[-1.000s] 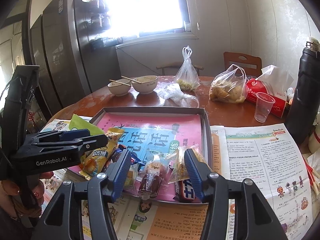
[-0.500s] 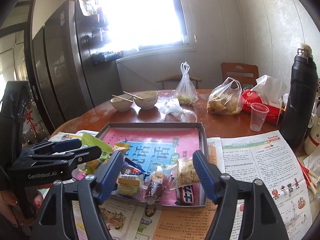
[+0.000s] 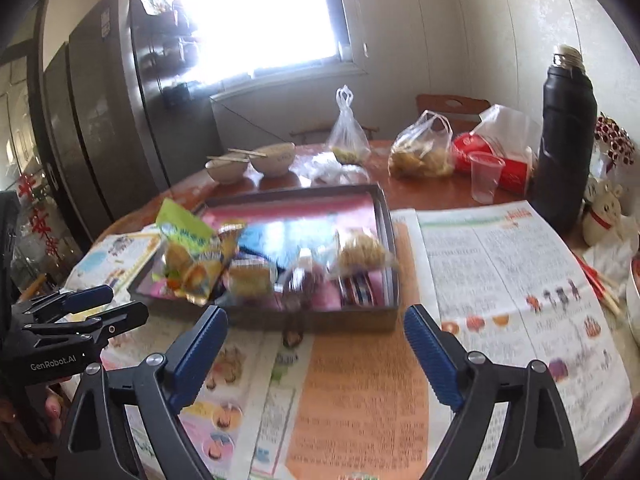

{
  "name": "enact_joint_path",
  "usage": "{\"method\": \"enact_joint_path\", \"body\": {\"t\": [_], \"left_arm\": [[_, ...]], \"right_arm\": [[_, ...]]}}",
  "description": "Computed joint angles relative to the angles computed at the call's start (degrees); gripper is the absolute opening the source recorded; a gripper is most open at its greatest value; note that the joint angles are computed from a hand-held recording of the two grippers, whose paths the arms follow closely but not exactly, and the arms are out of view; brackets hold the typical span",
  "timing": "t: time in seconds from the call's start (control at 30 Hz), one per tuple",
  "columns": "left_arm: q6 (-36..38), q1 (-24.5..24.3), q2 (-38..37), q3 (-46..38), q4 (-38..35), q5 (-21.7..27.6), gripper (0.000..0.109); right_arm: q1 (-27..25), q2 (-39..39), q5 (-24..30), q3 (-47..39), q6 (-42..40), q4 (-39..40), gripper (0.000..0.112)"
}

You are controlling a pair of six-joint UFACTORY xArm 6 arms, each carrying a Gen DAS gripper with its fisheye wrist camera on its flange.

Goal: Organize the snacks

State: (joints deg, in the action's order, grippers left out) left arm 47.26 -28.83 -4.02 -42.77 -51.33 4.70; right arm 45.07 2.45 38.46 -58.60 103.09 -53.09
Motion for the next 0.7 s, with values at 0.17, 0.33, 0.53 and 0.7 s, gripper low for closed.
{"method": "enact_joint_path", "body": {"t": [0.17,0.33,0.53,0.7], "left_arm": [[3.4,-0.5,-1.6,2.6,-4.3,1.1,0.076],[3.0,-0.8,-2.6,4.1,-3.8,1.2,0.076],[3.6,-1.4,-3.8,5.2,-4.3,0.5,0.076],[3.0,-1.6,-4.4,5.8,-3.3,0.6,0.076]], "right_arm": [[1.7,0.1,-0.1,0.3,-1.4,2.3,0.09],[3.6,0.3,1.6,-0.1,-1.0,2.6,0.092],[4.2,0.7,1.7,-0.7,-1.5,3.3,0.092],[4.4,0.8,1.9,-1.0,-1.7,3.3,0.093]]}}
